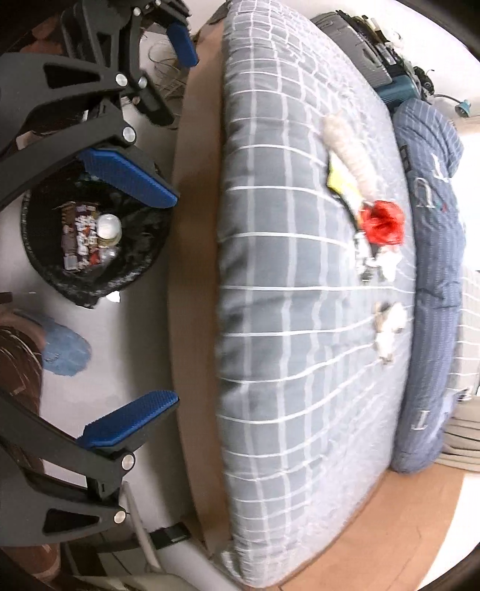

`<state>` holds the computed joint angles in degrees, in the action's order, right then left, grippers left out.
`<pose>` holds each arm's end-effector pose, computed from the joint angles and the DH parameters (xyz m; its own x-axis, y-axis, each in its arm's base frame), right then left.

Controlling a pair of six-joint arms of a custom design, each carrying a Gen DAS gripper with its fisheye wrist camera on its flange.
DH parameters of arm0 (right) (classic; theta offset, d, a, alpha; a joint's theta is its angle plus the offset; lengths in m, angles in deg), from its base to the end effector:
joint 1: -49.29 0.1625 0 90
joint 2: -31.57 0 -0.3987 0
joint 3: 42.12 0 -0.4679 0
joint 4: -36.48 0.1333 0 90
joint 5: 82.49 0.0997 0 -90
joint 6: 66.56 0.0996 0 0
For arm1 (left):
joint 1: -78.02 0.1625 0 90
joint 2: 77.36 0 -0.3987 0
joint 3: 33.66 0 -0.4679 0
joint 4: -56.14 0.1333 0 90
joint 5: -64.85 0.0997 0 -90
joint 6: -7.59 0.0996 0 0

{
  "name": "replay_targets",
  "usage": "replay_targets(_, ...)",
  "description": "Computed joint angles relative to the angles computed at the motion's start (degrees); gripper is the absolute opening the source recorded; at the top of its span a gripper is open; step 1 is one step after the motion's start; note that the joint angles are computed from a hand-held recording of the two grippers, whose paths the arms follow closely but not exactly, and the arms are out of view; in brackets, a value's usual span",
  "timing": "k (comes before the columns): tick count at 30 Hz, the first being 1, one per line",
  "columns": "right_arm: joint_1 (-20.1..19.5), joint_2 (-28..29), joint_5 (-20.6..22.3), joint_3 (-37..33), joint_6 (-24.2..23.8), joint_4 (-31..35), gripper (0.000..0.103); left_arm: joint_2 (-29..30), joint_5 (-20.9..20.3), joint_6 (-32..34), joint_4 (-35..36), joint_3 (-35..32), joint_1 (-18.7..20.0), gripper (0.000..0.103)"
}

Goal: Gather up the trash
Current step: 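Raise both tools from the bin back toward the bed, then grasp the bubble wrap with the left tool while the right tool grasps the white pouch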

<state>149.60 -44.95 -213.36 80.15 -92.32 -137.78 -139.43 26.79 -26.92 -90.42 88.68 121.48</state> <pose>0.1645 -0.5234 0.2182 -0.6749 -0.0955 0.7317 -0.4812 0.8087 -0.3382 -0.2277 -0.5074 0.0407 -0.7293 0.0087 -0.6841 0.3776 0.8390 -0.3918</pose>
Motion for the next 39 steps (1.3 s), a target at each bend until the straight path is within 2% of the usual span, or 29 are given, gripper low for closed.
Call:
replay_targets(5,0.34,1.99,0.89,-2.73,-1.8,-2.04,0.095,-0.91,1.97,4.2,-3.66,-1.66,1.08,0.097)
replay_targets(13,-0.04,6.75,1.99,-8.81,-6.34,-5.9,0.095,1.97,4.44,13.08,-9.22,-8.35,4.26,0.097)
replay_targets(23,-1.55,14.41,3.71,-19.95,-7.94,-4.03,0.095,6.6,3.02,19.86,-12.07,-17.47,9.3,0.097)
replay_targets(30,-2.38,21.88,3.7,-30.18,-11.37,-3.0,0.095,10.79,1.71,23.46,-8.62,-24.87,12.3,0.097)
replay_targets(35,-3.56,27.43,4.48,-39.31,-11.43,-0.02,0.095,14.33,1.14,26.87,-5.68,-30.19,13.59,0.096)
replay_targets(39,-4.36,31.62,4.75,-46.29,-11.42,2.2,0.095,16.26,-0.04,26.82,-2.04,-33.59,14.65,0.094)
